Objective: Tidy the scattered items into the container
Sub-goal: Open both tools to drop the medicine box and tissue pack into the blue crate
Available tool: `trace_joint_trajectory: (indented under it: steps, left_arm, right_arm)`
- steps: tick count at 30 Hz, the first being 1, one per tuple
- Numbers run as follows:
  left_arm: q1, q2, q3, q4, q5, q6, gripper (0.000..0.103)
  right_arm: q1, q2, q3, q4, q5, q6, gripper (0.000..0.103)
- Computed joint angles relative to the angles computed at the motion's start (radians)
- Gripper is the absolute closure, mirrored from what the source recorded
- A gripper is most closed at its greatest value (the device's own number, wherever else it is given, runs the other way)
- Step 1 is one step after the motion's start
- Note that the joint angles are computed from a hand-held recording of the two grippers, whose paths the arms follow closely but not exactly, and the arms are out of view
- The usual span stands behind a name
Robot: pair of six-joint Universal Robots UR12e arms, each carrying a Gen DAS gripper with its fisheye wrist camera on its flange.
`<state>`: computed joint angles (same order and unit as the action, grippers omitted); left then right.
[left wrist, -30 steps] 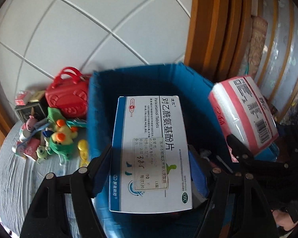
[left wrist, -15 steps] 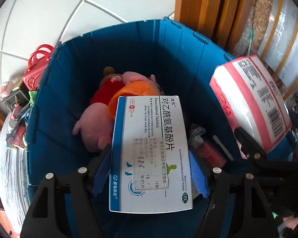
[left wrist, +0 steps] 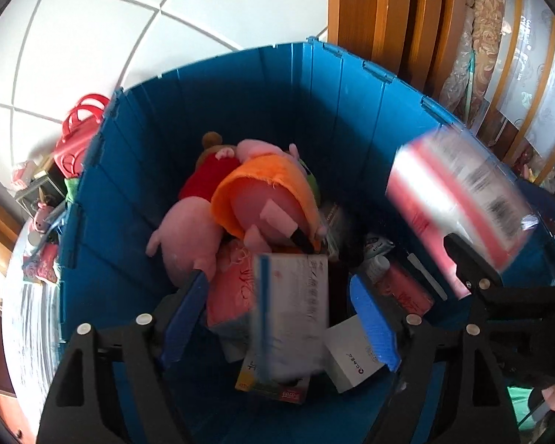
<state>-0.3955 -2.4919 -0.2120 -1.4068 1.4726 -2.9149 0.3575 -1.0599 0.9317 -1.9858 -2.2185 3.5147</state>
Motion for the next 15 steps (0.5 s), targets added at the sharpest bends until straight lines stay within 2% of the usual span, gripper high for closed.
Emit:
trace_joint_trajectory:
  steps: [7,15]
  left_arm:
    - [0.0,-0.001,0.005,-0.001,-0.005,-0.002,0.024]
    - [0.0,0.052,-0.1,0.061,-0.001,-0.013,0.024]
  right_arm:
    - [0.004,-0.007,0.01,-0.037,-0.032,-0.032,0.002]
    - [0.008,-0.026,0.045,-0.076,-0.026,-0.044,0.002]
